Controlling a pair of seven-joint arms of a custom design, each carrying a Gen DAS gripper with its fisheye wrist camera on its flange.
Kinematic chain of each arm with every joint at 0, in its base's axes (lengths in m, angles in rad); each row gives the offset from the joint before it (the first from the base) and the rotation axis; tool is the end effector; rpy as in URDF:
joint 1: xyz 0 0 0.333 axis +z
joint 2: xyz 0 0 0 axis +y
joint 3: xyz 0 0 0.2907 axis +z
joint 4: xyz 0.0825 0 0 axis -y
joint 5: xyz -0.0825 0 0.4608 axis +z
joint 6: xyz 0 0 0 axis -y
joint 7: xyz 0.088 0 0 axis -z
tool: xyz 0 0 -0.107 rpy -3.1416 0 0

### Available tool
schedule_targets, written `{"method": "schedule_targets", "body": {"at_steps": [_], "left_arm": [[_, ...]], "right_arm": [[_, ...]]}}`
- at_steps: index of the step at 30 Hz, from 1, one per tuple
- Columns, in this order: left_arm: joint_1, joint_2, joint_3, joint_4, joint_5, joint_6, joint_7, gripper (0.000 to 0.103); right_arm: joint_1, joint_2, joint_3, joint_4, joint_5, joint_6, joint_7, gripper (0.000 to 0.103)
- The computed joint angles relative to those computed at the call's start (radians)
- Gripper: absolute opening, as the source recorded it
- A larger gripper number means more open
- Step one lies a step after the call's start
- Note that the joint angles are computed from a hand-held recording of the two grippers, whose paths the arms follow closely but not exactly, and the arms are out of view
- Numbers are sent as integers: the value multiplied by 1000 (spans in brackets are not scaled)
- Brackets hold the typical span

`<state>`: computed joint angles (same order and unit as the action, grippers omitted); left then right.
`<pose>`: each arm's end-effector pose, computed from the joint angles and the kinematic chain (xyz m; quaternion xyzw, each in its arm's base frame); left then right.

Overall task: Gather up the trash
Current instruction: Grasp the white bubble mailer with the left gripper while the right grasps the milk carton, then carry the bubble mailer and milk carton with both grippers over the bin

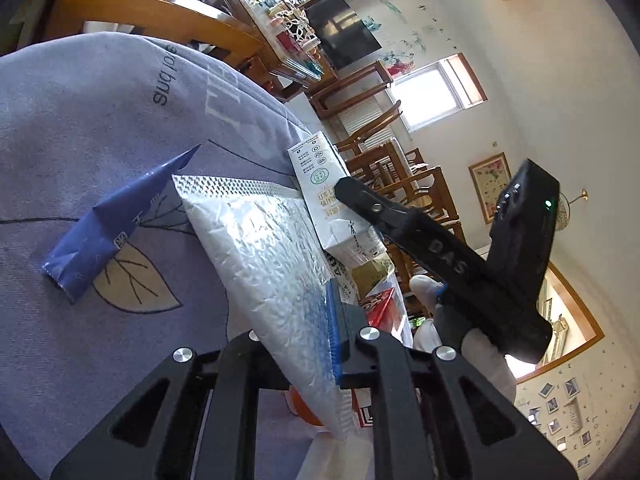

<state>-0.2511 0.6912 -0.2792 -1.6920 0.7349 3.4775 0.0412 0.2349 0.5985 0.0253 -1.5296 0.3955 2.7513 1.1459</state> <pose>0.6190 -0.4173 0.2643 0.6934 -0.4965 0.5121 0.1024 0.7768 0.1872 0.3147 -0.7760 0.5387 -0.1429 0.2952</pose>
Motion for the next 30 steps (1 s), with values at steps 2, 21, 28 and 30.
{"method": "schedule_targets", "body": {"at_steps": [2,21,28,30], "left_arm": [[-22,-16,24,-13,-17,-5,13,13],[-437,-146,366,-146,-537,85,486,11],[-494,-188,344,-165,-660,100,674,9],[-527,-198,352,-170,-723,106,741,8]], "right_arm": [[6,7,-6,9,-7,-6,9,51],[-242,-392,210,-417,650,102,-563,49],[-239,-677,110,-685,990,44,-850,49],[-229,-752,66,-760,1035,29,-894,49]]}}
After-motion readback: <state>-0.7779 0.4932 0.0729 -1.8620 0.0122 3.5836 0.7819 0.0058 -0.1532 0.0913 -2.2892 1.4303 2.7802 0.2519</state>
